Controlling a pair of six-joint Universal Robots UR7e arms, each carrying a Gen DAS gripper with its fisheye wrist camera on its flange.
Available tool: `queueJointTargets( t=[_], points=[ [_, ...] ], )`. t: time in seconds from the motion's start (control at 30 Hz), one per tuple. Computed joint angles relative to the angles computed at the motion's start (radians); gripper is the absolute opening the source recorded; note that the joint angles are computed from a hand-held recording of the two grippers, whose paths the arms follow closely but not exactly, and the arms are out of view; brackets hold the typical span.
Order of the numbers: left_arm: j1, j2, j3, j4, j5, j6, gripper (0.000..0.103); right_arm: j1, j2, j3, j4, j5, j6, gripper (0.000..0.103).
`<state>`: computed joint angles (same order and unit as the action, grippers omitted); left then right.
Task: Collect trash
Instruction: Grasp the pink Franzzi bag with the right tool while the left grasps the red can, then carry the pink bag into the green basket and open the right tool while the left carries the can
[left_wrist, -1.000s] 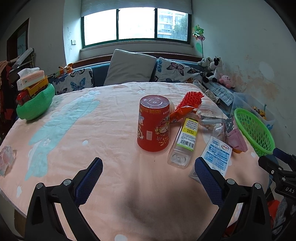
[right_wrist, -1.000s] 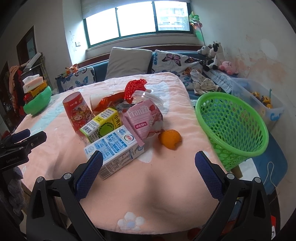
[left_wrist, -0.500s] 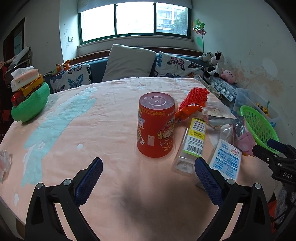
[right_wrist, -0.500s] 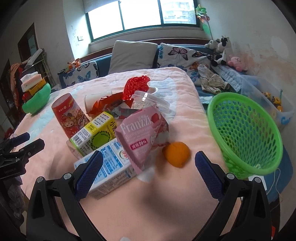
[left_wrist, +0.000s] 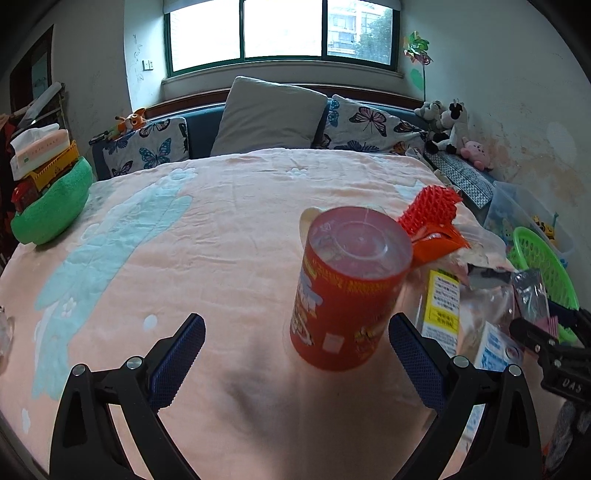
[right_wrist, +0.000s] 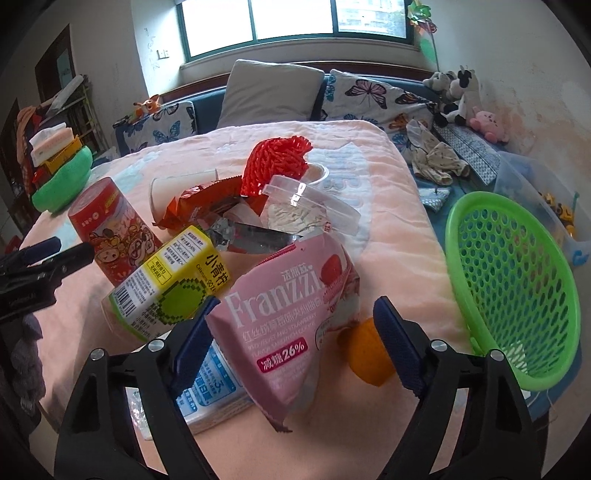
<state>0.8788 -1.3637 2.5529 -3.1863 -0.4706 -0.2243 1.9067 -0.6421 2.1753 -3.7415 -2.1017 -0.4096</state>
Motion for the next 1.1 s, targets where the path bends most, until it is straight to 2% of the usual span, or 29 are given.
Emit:
queueJointTargets(
  t=[0.13,0.2,0.3,0.4,0.47,0.53,0.83,1.1],
  points=[
    [0.041,0.062,-0.035,-0.120,-0.056,0.113,0.097,-0.009,-0.006,0.005,0.010,0.024,0.008,0.069],
    [0.052,0.087,-0.047,-0.167,-0.088,0.161,0.097,-0.011,-0.011,0.010,0.008,0.031,0.005,0.060],
    [0.058,0.111,-0.059,-0.213,-0.126,0.220,0.096,-0.014,-0.024,0.023,0.006,0.048,0.010,0.054],
    [0.062,0.135,-0.071,-0.246,-0.144,0.269,0.088,-0.017,-0.042,0.037,0.012,0.075,0.024,0.049],
    [0.072,0.131,-0.082,-0.218,-0.162,0.267,0.071,-0.017,-0.054,0.044,0.013,0.087,0.024,0.048],
    [0.086,0.127,-0.093,-0.189,-0.180,0.249,0.065,-0.013,-0.059,0.052,0.003,0.091,0.019,0.047],
    [0.057,0.081,-0.056,-0.199,-0.175,0.248,0.064,-0.008,-0.120,0.110,-0.025,0.158,0.041,0.046],
    [-0.031,-0.055,-0.023,-0.075,-0.158,0.178,0.064,0.006,-0.159,0.159,-0.121,0.167,0.006,0.046]
  ],
)
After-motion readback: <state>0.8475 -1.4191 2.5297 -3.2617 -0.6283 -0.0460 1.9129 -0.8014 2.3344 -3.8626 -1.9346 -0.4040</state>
